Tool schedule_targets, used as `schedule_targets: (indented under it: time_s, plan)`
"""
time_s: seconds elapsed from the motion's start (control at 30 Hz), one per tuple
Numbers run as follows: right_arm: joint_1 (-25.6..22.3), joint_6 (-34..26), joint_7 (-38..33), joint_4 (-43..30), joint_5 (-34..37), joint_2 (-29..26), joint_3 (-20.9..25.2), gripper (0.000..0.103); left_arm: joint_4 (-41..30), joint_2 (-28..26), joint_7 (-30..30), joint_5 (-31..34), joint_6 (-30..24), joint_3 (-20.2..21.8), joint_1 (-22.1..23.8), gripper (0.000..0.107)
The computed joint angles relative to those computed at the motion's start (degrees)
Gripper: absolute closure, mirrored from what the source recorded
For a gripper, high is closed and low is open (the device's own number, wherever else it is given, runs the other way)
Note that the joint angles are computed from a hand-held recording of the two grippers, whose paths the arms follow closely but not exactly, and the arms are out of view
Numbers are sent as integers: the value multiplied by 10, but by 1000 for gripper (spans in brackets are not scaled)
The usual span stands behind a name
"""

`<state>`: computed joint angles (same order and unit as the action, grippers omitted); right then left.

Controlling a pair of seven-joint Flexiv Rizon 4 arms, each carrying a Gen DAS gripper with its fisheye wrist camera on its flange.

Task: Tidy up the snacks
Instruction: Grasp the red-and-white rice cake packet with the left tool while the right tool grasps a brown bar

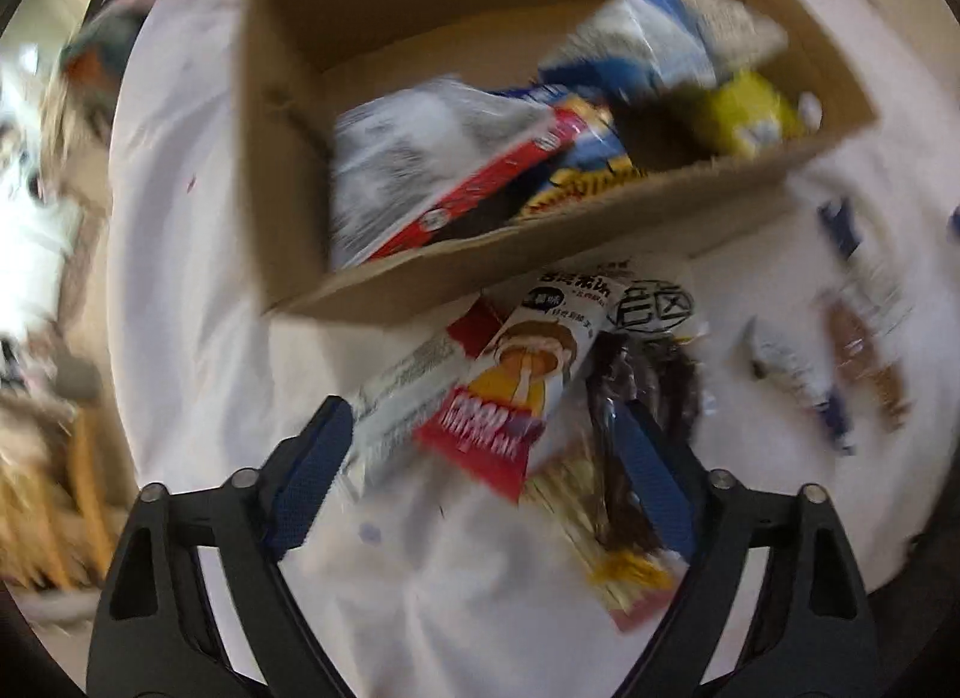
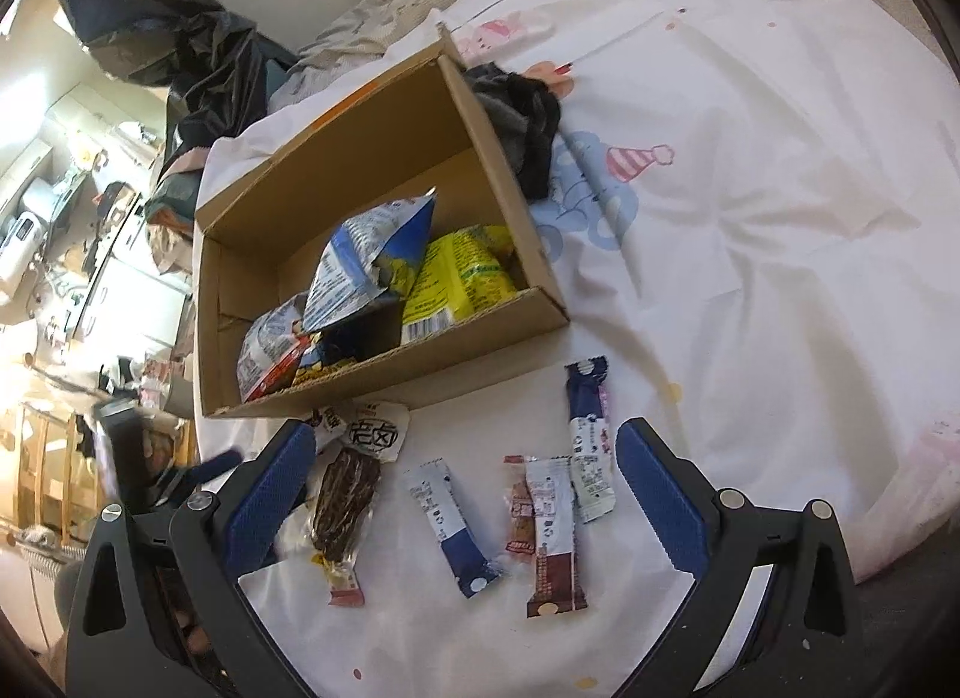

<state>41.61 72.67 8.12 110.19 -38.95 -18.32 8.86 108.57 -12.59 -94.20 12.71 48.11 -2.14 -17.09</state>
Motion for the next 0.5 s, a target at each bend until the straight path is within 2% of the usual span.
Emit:
schedule_targets:
  time_s: [0.07,0.17,0.23,0.33,0.5]
  plan:
    - [2,-7,0,1,-6,3,-1,1,-4,-13,20,-17,5,-6,4,32]
    - [2,-7,8,6,-16,6,-3,1,-12,-24,34,-28,9,-8,4,69]
    - [0,-7,9,6,-17,7,-1,1,-12,-21,42,-39,-1,-8,4,81]
    - [-3,0,13,9,-19,7,-1,1,3,1,43,-52,-4,-5,4,82]
    - [-9,13,24,16,-12,10,0,1,63,66,60,-161,-11,-13,20,82]
